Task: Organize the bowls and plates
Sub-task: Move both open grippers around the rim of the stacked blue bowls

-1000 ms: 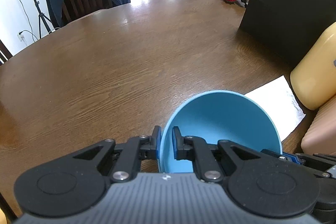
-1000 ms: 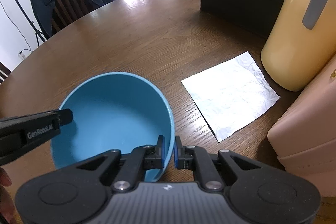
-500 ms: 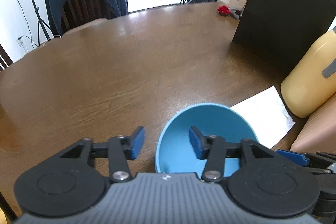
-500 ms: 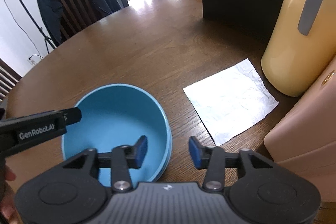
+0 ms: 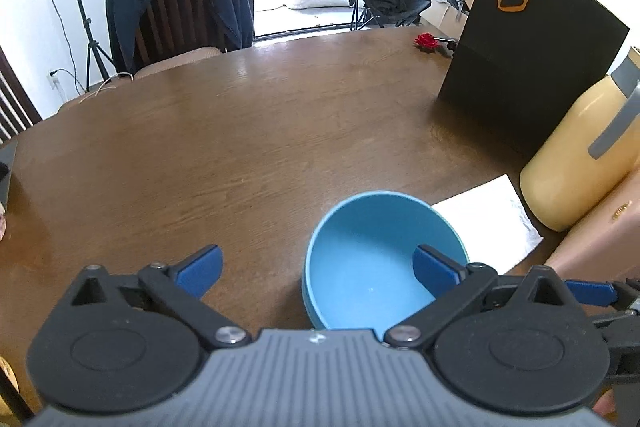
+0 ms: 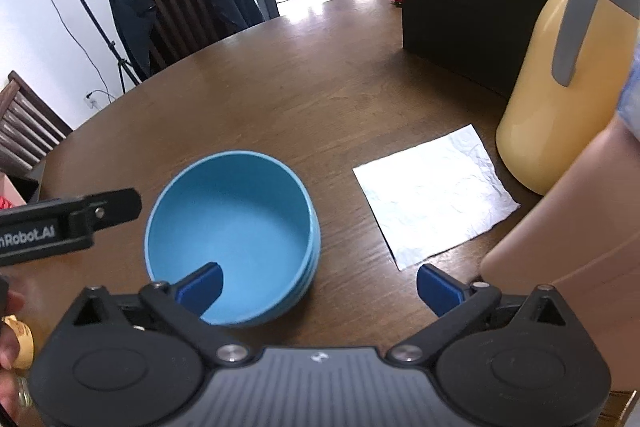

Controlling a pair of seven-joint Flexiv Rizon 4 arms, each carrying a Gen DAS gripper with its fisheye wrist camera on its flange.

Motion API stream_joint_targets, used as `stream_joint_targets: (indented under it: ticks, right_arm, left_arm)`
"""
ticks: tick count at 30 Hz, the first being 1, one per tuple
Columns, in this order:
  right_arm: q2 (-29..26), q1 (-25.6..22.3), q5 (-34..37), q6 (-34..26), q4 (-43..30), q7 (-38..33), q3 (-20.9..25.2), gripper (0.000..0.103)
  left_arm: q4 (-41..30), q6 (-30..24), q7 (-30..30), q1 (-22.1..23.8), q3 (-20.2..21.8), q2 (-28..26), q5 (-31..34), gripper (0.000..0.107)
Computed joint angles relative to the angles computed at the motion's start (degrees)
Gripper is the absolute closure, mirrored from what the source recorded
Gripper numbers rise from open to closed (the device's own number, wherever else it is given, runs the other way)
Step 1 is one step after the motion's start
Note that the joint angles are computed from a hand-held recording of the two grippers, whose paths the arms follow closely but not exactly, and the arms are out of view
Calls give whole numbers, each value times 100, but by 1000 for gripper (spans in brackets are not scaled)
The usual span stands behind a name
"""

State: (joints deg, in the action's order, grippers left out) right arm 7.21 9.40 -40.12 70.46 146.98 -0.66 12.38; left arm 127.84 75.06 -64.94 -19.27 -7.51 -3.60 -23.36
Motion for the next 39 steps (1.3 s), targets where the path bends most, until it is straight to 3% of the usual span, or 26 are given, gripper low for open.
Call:
stream_joint_targets:
  ticks: [8, 13, 25, 33, 36, 39]
  right_arm:
    - [214, 46, 289, 19, 53, -338, 71, 0]
    - [104, 83, 520, 12, 9, -709, 42, 0]
    - [-620, 29, 882, 323, -284, -1302, -301, 0]
    - [-1219, 38, 910, 791, -417, -1500, -575, 0]
    - [-1472, 82, 971, 891, -503, -1765, -693, 4]
    - [-1684, 59, 1485, 1034, -600, -2214, -634, 10]
  left_arm:
    - [261, -50, -121, -44, 114, 338, -104, 4]
    - [237, -198, -473, 43, 199, 364, 179, 4]
    - [-206, -413, -945, 270, 126, -287, 258, 4]
    - [-559, -524, -1639, 249, 173, -732, 886, 4]
    - [-674, -588, -1883, 215, 176, -923, 1051, 4]
    - [-779, -726, -2237, 158, 230, -1047, 1279, 4]
